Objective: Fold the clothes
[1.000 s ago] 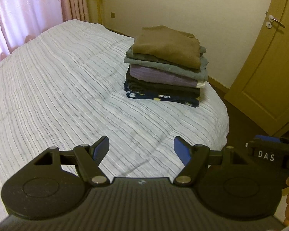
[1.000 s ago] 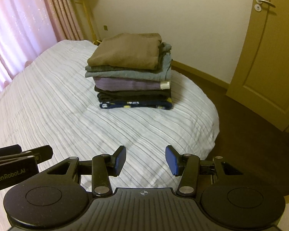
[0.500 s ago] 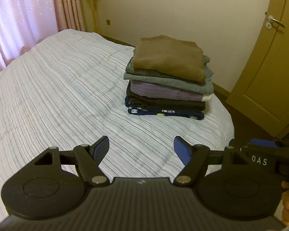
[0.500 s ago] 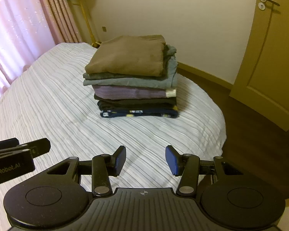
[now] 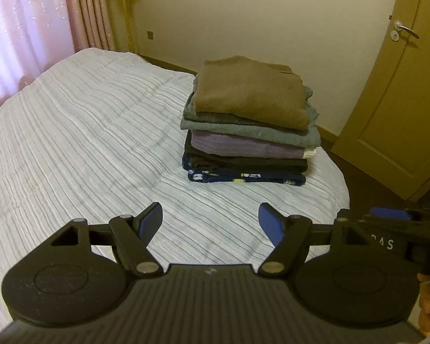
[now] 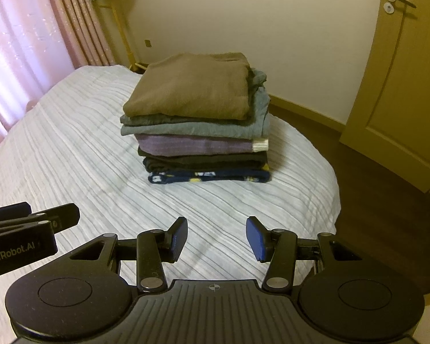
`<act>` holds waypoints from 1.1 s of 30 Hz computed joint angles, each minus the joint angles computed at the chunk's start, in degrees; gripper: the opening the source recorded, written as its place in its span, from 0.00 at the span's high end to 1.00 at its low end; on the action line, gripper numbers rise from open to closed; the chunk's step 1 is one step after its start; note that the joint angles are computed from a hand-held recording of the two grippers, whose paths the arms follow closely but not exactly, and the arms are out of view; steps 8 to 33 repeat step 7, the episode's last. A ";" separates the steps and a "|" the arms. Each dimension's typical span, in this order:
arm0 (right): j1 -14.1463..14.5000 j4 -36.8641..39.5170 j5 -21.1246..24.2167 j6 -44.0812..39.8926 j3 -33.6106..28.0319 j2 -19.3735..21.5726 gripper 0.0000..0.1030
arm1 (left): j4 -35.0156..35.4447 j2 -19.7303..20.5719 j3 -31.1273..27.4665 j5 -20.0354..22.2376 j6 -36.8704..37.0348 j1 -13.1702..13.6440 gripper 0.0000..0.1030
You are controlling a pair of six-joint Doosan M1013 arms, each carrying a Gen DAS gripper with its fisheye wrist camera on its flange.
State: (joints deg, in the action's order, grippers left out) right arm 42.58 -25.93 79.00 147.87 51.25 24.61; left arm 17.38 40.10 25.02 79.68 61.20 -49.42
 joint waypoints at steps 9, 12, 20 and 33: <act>-0.10 -0.74 0.25 0.31 0.24 -0.35 0.52 | 0.34 0.48 -1.14 -0.15 0.20 -0.32 0.31; -0.10 -0.74 0.25 0.31 0.24 -0.35 0.52 | 0.34 0.48 -1.14 -0.15 0.20 -0.32 0.31; -0.10 -0.74 0.25 0.31 0.24 -0.35 0.52 | 0.34 0.48 -1.14 -0.15 0.20 -0.32 0.31; -0.10 -0.74 0.25 0.31 0.24 -0.35 0.52 | 0.34 0.48 -1.14 -0.15 0.20 -0.32 0.31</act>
